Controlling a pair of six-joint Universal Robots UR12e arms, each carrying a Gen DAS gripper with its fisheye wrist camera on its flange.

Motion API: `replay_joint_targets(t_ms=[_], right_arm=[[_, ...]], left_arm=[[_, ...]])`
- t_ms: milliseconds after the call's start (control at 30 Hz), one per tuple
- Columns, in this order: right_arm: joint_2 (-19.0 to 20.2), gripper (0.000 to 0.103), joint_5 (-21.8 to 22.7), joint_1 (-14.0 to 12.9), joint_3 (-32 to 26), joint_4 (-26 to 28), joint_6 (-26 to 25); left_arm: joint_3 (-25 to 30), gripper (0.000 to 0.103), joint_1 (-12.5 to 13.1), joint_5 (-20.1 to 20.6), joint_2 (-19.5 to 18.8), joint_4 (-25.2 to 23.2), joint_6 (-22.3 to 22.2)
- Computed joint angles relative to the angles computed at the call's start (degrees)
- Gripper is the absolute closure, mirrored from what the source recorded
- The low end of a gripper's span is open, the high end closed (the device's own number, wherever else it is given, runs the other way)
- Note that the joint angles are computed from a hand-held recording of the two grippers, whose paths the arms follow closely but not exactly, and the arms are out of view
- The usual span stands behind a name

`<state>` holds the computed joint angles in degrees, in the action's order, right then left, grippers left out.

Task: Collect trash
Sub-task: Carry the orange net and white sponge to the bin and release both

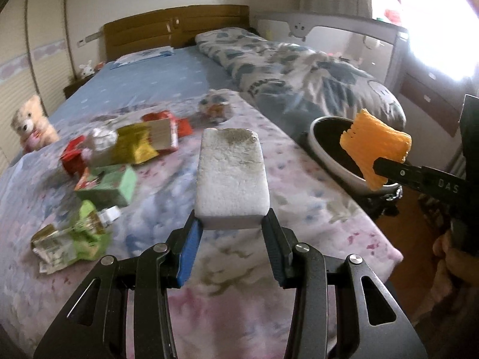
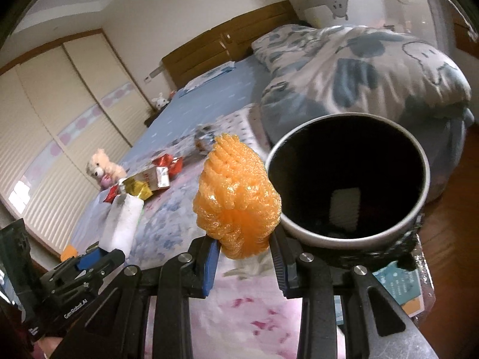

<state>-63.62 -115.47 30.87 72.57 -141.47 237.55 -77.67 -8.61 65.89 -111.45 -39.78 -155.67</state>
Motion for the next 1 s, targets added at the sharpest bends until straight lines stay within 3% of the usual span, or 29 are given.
replay_joint_targets(t_ms=[400, 1000], right_arm=[[-2.9, 0.071, -2.7, -0.5, 3.6, 1.4, 3.3], [-5.4, 0.070, -2.9, -1.9, 7.2, 2.1, 5.4]], left_arm=[[1.4, 0.063, -2.8, -2.1, -0.8, -1.3, 3.1], [4.3, 0.063, -5.5, -2.7, -2.5, -3.2, 4.6]])
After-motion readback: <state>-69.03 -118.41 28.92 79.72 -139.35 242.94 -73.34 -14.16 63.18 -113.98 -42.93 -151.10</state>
